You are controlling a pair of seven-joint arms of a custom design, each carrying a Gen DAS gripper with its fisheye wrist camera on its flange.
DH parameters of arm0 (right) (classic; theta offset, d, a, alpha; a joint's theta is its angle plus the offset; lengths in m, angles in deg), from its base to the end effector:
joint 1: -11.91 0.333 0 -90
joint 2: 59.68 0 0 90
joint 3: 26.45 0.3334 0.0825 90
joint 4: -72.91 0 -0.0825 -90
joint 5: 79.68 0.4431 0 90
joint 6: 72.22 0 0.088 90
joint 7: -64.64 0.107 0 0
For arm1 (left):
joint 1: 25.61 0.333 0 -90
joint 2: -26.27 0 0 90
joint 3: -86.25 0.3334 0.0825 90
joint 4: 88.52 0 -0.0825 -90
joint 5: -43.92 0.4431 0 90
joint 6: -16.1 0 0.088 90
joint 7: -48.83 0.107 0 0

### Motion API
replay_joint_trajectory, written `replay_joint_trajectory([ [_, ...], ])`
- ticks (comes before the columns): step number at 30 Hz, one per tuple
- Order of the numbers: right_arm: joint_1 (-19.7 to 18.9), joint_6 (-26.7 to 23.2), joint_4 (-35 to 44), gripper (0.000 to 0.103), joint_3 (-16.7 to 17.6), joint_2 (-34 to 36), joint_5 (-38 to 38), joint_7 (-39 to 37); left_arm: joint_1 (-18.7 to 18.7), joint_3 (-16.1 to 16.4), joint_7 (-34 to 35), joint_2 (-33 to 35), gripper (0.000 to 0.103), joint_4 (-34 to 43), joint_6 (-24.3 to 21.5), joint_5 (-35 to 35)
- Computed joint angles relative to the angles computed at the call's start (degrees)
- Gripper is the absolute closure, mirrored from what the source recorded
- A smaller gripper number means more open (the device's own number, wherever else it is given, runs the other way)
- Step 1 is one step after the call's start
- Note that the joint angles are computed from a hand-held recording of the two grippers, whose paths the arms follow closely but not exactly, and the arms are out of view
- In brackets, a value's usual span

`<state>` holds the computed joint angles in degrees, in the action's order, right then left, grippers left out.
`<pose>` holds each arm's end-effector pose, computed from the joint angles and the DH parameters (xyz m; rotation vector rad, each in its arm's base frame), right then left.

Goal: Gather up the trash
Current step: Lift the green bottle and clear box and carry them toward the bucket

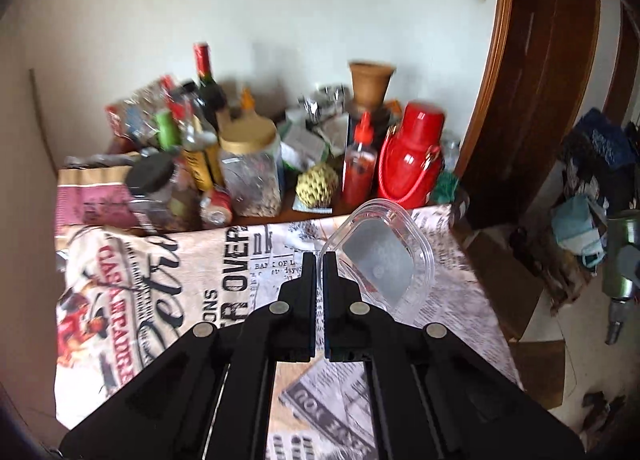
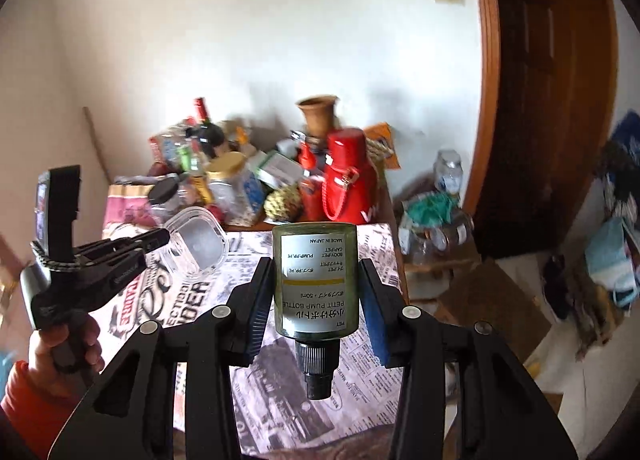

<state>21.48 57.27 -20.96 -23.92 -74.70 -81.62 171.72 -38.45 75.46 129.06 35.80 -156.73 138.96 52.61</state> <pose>0.5376 0.1195 0.8431 -1.5874 1.7091 -0.6072 0.6399 -0.2549 0.8117 -1.5448 2.0004 -0.8484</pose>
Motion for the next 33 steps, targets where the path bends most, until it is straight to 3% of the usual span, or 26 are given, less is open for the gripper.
replay_joint_trajectory([
  [9,1.6,1.9,-4.1,0.064,1.4,-6.3,1.9,-2.6,2.3,-0.2,-3.2,-18.2,0.102,-16.5,5.8,-1.2],
  [19,2.7,0.7,-9.7,0.064,7.6,-14.7,-2.9,5.5,3.6,3.9,3.0,-39.7,0.102,-35.4,9.0,-10.9],
  [27,5.1,-4.4,-16.3,0.064,13.5,-23.3,-5.0,16.3,3.4,8.8,9.4,-57.8,0.102,-48.1,0.0,-15.9],
  [33,7.6,-9.8,-18.5,0.064,16.0,-27.8,-4.0,22.6,4.1,10.5,11.9,-66.4,0.102,-51.8,-8.4,-16.9],
])
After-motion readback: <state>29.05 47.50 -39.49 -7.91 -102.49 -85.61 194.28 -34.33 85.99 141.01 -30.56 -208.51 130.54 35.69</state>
